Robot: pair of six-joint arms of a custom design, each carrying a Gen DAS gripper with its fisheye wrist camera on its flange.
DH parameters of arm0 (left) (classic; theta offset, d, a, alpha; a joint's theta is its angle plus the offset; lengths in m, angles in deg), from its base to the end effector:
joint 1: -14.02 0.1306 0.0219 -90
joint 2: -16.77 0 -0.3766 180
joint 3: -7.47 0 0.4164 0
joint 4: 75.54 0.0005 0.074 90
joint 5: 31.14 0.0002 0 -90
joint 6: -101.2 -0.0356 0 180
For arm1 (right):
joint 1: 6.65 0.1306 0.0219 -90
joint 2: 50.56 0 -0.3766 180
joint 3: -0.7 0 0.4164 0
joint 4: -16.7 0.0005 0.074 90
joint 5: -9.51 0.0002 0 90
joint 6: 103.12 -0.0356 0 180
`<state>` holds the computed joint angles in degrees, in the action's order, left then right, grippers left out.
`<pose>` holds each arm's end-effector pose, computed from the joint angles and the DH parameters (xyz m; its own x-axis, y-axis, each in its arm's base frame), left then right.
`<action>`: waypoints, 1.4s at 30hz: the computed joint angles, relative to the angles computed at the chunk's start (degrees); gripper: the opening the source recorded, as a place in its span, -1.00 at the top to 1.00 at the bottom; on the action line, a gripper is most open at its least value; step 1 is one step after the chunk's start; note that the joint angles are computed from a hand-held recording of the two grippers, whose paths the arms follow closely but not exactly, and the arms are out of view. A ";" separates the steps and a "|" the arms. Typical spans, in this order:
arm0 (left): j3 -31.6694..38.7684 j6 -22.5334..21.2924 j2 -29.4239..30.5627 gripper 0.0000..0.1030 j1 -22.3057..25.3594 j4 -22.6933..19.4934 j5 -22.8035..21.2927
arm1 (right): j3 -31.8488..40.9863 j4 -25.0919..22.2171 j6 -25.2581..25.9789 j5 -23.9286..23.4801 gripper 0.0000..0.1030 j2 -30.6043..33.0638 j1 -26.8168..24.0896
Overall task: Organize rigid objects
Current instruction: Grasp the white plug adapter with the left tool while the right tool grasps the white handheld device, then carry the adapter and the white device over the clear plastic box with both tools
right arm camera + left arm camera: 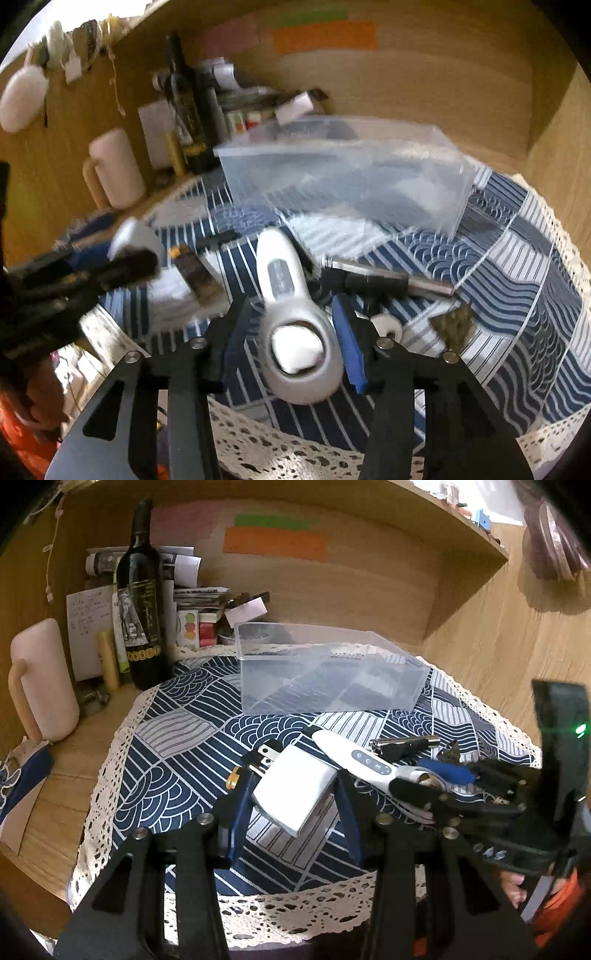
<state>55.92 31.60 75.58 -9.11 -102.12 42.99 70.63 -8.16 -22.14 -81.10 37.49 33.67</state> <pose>0.3005 -0.1183 0.3127 -0.5797 -0.1170 -0.8064 -0.0269 0.9918 -0.1246 0.3698 0.3137 0.3026 -0.6157 -0.3169 -0.7214 -0.5634 0.8172 0.1219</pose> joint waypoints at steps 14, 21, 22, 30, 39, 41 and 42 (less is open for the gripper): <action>0.60 -0.31 0.12 0.15 0.43 0.53 0.23 | -1.36 2.76 1.11 -1.26 0.25 -2.53 -0.76; 2.30 -1.35 0.99 0.15 0.97 1.77 0.91 | -0.89 3.06 2.86 -1.70 0.25 -5.54 -1.45; 2.66 -1.63 1.20 0.15 1.05 2.11 1.17 | -0.68 3.24 2.89 -1.78 0.25 -5.59 -1.53; 3.89 -2.44 1.61 0.15 0.99 3.57 0.99 | -0.16 3.01 2.36 -2.26 0.25 -3.43 -1.65; 4.23 -2.21 2.46 0.15 0.92 2.31 0.98 | -1.39 0.00 3.88 -2.53 0.25 -1.05 -0.17; 4.13 -2.19 2.62 0.15 1.08 2.43 1.33 | -1.87 -0.05 3.73 -3.46 0.24 -1.46 -0.34; 4.08 -2.15 2.66 0.15 1.09 2.49 1.44 | -2.21 -0.08 3.77 -3.81 0.24 -1.72 -0.54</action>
<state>60.00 29.45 78.23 -8.02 -99.63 44.42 68.42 -8.24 -18.37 -84.91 35.77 33.13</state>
